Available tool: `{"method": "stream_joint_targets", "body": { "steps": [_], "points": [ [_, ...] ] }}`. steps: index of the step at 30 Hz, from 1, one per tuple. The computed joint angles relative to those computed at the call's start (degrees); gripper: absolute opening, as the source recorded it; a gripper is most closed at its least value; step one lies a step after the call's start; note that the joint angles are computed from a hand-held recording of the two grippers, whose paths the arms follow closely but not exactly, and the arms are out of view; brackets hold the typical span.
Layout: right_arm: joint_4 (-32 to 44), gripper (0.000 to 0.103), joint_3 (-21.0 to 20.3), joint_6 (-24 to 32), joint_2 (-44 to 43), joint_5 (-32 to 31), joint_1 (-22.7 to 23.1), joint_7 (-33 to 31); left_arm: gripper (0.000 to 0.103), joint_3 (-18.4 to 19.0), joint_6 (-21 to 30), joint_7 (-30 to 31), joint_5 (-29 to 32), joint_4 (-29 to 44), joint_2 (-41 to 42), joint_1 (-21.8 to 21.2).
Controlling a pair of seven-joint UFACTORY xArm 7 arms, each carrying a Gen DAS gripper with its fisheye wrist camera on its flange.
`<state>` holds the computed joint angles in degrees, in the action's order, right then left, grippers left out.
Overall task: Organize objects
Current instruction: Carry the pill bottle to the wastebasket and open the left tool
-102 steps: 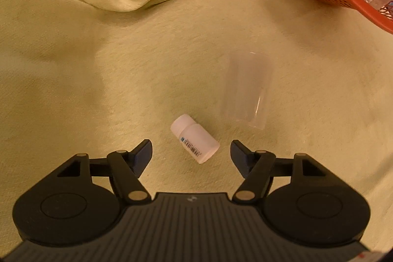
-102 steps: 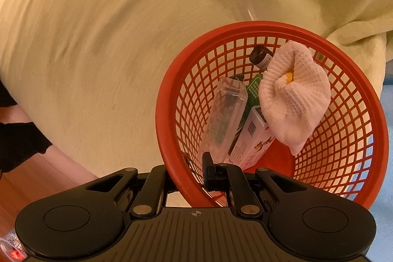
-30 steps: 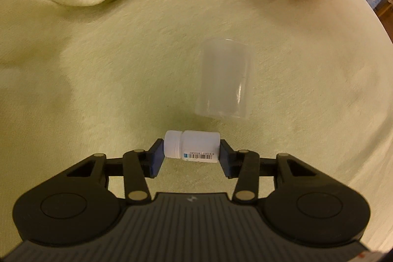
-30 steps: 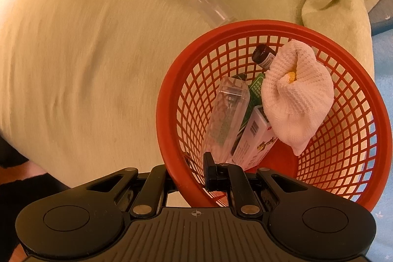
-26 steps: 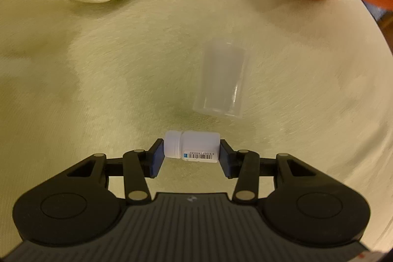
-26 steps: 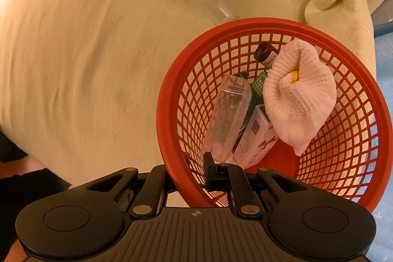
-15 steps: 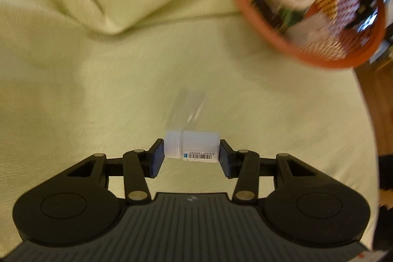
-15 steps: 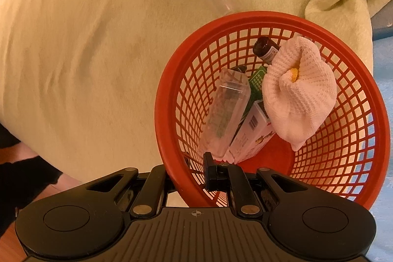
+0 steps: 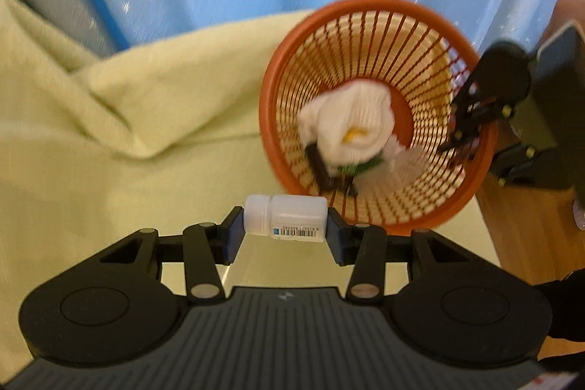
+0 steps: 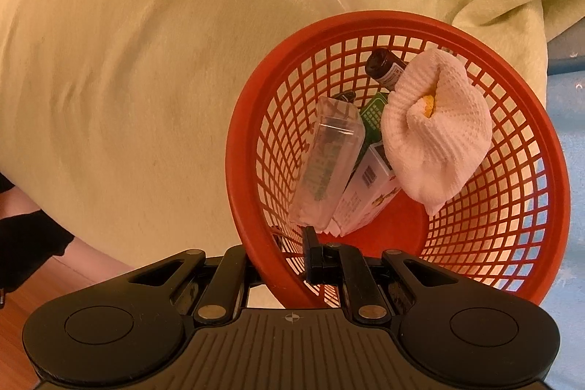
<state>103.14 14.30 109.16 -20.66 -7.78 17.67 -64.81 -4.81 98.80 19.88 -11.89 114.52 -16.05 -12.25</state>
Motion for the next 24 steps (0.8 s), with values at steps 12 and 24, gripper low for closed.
{"method": "stream_joint_targets", "body": {
  "steps": [12,24],
  "points": [
    [-1.68,0.007,-0.38,-0.81,-1.59,0.71,-0.1,-0.59,0.041,-2.71,-0.54,0.98,-1.39,13.74,10.79,-2.65],
    [-1.43,0.007,-0.66,-1.05,-1.3,1.56,-0.5,0.13,0.063,-5.36,-4.03,-2.46,-1.62,24.95,20.92,-7.87]
  ]
}}
